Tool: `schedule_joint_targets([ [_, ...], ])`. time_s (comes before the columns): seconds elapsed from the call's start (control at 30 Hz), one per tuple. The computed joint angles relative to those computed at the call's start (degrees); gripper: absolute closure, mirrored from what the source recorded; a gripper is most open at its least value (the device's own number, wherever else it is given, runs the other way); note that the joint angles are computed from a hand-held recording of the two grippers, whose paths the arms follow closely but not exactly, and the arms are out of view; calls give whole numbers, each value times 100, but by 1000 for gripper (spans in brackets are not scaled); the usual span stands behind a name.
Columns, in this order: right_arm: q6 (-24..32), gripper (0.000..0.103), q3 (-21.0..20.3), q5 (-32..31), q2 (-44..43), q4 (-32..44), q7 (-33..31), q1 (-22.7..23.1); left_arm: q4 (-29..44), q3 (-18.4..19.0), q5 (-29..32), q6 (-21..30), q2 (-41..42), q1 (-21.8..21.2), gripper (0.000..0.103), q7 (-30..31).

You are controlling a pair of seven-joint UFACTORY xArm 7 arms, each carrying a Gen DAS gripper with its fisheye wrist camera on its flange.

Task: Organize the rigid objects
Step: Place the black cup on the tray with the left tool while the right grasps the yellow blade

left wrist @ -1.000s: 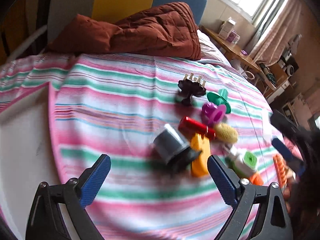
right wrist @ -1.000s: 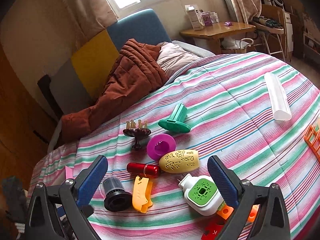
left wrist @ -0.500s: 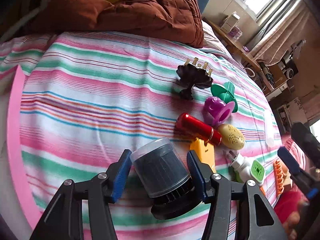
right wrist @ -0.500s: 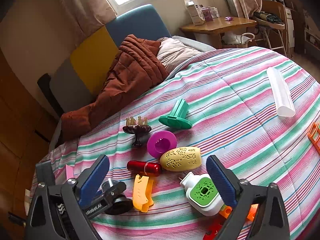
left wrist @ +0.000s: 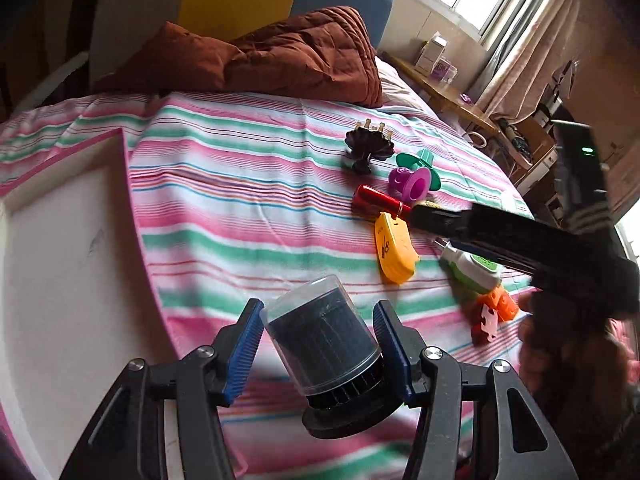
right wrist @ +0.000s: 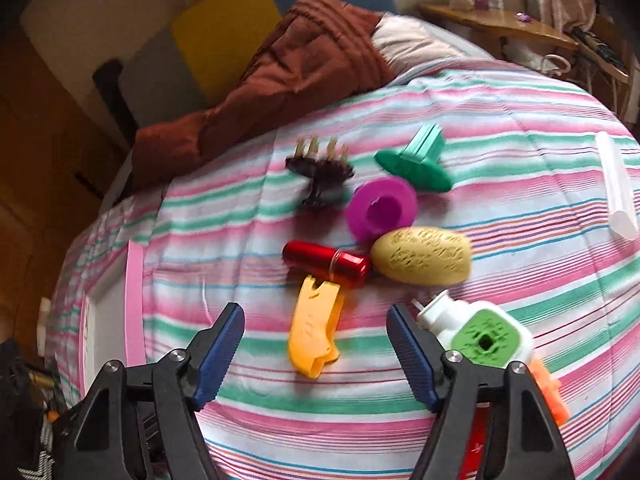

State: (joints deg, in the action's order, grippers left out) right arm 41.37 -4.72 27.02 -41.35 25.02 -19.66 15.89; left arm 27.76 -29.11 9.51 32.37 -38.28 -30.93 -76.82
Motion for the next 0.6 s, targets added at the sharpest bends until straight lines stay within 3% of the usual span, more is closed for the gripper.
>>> schedule_joint_targets([
  [0.13,-39,29,287,-197,386,104,93,83,-116,-102,-72,483,-626,-244,46,-102],
  [0.2,-200,36,558,-445,617,141,307,26,-155,-152,-96,776,-934,-341,46,-127],
  [0.23,-285,43,697,-621,744,152,451,-25,-204,-158,-132,894,-1094,-395,46,-148],
  [0.27,-329,60,771,-765,859,169,558,-51,-282,-148,-186,1043,-1330,-472,46,-184],
  [0.3,-337,70,822,-898,973,186,642,-60,-341,-149,-222,1140,-1487,-508,46,-206],
  [0.33,-349,74,895,-1065,1049,181,728,-82,-414,-141,-262,1339,-1732,-559,46,-239],
  [0.6,-632,73,703,-1290,878,-93,579,218,-1146,44,-632,3511,-4017,-982,46,-363],
])
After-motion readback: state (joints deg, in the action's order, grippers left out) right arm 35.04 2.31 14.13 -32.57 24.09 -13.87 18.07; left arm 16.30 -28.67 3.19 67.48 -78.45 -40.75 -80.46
